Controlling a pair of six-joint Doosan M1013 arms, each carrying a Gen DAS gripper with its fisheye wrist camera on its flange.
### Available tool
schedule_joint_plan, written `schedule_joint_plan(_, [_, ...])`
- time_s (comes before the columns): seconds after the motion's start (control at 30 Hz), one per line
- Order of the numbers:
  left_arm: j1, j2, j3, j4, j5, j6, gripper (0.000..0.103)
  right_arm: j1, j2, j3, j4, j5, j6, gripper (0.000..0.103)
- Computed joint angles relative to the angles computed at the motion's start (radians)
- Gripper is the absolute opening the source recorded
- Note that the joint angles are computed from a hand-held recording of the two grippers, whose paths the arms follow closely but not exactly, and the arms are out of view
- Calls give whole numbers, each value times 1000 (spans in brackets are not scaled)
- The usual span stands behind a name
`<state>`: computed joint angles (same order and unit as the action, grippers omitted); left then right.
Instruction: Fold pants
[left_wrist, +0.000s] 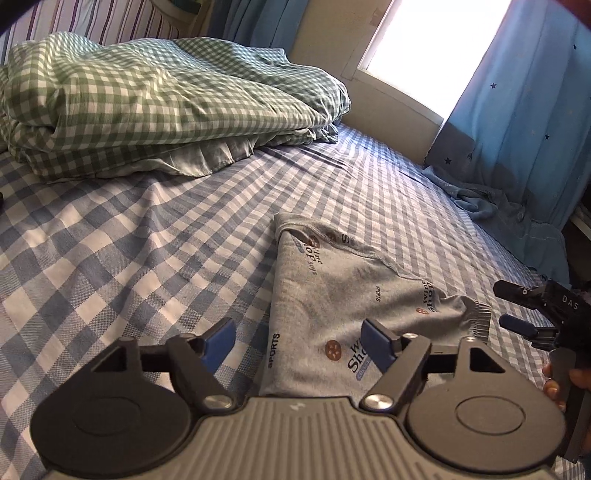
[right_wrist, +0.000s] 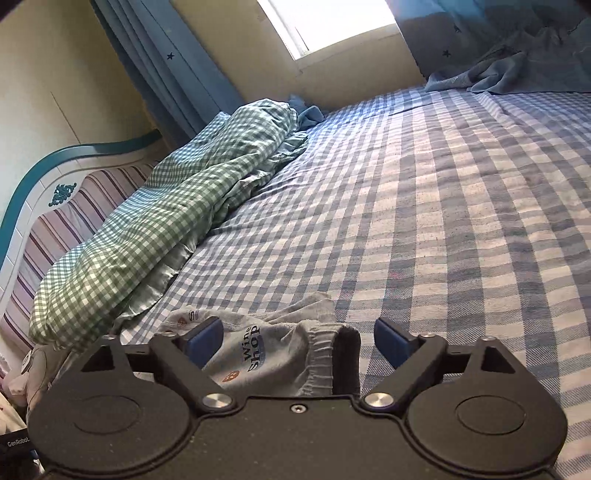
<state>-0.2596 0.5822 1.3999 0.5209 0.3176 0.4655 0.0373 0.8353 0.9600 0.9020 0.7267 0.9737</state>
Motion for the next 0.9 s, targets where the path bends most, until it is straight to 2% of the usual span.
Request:
schedule_joint_plan(0.1, [-18,-24,17,125,5,-102,92,-8,-46,69,58,-28,-60,102])
schedule_joint_plan(0.2, [-38,-47,32,224,20,-171,99,-16,-100,150,132,-68,-164,102])
schedule_joint_plan(0.3, [-63,-72,56,385,39,-290,103,-24,-156,233,213,-107,-266,102])
schedule_joint_plan(0.4, [-94,-95,82,540,70,-402,103,-31,-212,319,299,-144,-356,102])
schedule_joint_plan(0.57, [-126,-130,134,703,68,-529,103,-43,-291,441,433,-183,-531,102])
schedule_joint_plan(0.73, [-162,-158,194,848,94,-653,103,-44,-373,575,631,-245,-774,102])
schedule_joint_plan(0.9, [-191,-174,258,970,119,-798,103,-32,-440,705,872,-316,-1101,102])
